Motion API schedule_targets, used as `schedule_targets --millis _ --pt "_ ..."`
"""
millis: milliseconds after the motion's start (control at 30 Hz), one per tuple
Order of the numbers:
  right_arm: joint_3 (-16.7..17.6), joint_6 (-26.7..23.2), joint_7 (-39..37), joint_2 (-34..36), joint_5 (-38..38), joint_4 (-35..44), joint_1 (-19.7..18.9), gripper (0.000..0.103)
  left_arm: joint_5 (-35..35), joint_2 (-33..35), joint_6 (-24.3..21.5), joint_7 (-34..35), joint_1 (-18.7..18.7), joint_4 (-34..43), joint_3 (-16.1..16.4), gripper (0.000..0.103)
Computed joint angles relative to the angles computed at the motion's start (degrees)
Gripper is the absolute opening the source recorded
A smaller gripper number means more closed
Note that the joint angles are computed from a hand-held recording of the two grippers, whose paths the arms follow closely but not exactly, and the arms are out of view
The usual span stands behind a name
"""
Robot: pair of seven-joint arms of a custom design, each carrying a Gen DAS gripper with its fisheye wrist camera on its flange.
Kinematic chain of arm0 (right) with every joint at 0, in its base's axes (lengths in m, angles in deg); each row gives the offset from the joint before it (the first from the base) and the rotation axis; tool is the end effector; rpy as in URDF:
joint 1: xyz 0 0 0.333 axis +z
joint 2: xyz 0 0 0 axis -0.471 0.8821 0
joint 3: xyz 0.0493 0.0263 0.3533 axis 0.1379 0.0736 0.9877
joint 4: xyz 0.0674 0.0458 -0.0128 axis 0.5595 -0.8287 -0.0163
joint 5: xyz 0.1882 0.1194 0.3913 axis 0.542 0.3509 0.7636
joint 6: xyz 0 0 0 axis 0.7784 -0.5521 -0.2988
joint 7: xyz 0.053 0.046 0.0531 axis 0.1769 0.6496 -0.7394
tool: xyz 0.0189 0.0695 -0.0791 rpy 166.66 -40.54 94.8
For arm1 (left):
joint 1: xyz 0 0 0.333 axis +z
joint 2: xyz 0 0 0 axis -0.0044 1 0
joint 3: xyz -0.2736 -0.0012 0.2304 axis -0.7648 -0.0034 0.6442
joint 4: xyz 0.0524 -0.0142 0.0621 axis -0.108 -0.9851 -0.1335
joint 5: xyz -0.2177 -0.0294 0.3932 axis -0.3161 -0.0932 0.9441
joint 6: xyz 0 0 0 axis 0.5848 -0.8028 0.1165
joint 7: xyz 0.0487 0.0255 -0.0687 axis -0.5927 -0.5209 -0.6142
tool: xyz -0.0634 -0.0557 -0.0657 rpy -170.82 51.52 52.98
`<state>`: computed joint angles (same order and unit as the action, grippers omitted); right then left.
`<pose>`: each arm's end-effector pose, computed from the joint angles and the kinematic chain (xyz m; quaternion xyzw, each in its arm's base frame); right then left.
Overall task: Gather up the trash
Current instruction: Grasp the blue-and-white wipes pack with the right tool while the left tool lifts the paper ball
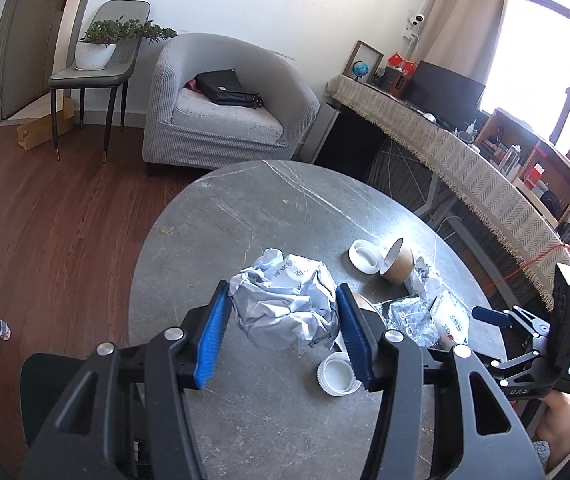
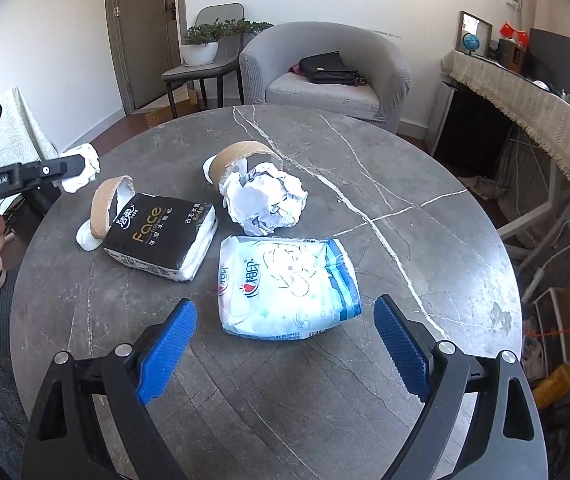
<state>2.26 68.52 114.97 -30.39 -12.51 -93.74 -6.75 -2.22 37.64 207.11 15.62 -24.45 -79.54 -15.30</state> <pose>0.4596 0.2715 0.6467 -0.8418 0.4064 -0.1599 0.3172 0.3725 -0.4679 0.6714 -0.7134 0.5300 -0.4102 0.2048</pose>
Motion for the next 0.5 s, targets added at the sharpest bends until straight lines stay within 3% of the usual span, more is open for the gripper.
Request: schedule_targets --millis 167,400,500 --pt "0.3 -1.48 0.51 2.2 -1.4 2.01 -0.33 0.091 2.05 -4.8 0.61 -5.4 1.68 -3.28 -0.38 0.056" --pt "1.35 -2.07 2.41 3.58 -3.81 3.81 -0.39 0.091 -0.45 -12.38 -1.62 -8.81 4.26 -8.53 -0.9 0.056" --pt "1.42 -2.49 3.06 3.72 -4.27 4.33 -0.12 0.079 -2.76 -15.3 -3.41 -8.87 4.92 -10.62 -0.97 0.056"
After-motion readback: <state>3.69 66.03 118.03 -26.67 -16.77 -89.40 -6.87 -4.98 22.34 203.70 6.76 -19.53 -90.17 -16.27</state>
